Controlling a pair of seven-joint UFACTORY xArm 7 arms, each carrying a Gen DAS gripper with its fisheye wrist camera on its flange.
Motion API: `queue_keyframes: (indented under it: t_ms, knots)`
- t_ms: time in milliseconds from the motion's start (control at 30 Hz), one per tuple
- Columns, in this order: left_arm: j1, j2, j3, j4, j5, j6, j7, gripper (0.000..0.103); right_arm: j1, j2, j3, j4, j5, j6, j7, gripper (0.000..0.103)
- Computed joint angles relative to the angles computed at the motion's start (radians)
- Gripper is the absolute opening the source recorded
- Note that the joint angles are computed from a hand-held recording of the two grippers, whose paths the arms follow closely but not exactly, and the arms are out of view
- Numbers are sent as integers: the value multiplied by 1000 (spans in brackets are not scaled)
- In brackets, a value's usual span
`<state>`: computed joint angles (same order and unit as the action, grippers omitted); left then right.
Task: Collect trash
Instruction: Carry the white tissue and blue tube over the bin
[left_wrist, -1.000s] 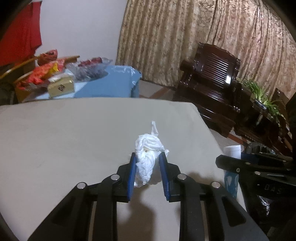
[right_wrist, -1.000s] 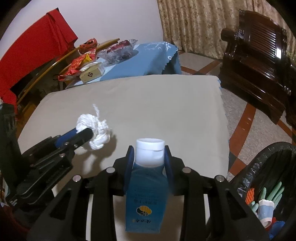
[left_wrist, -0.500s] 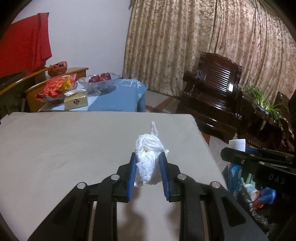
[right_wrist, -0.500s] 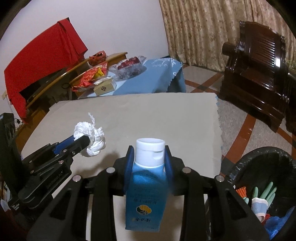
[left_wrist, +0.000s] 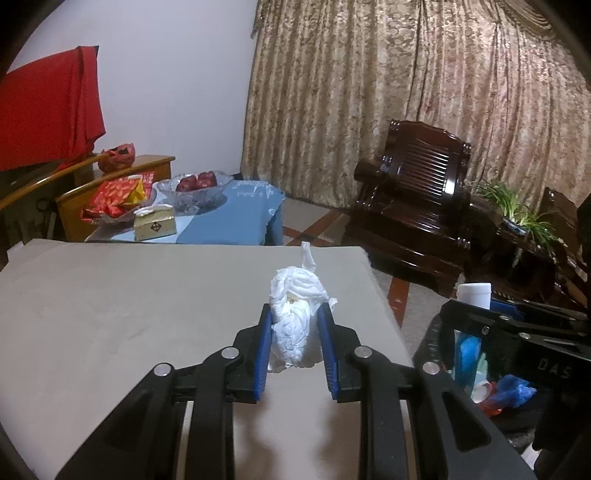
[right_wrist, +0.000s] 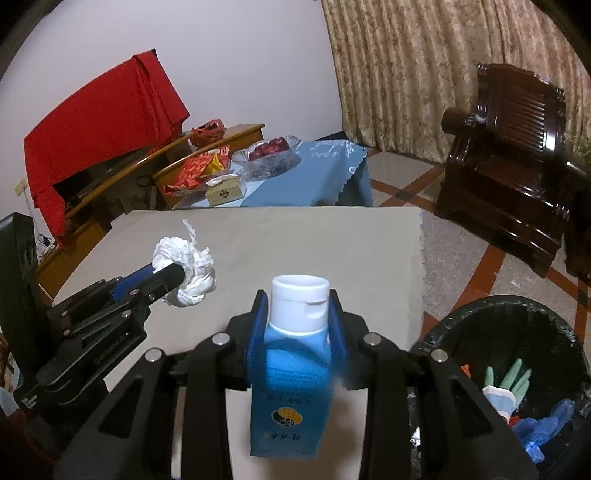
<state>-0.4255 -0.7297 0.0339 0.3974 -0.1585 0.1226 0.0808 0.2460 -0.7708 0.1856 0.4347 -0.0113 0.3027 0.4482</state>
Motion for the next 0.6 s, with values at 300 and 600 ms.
queue_keyframes:
  t_ms: [300, 600]
  knots:
    - [-16, -74, -59, -7, 7, 31, -50, 25, -19, -203, 11, -62, -17, 110, 23, 31]
    - [-54, -103, -110, 2, 24, 37, -103, 25, -55, -410, -15, -126, -29, 228, 13, 31]
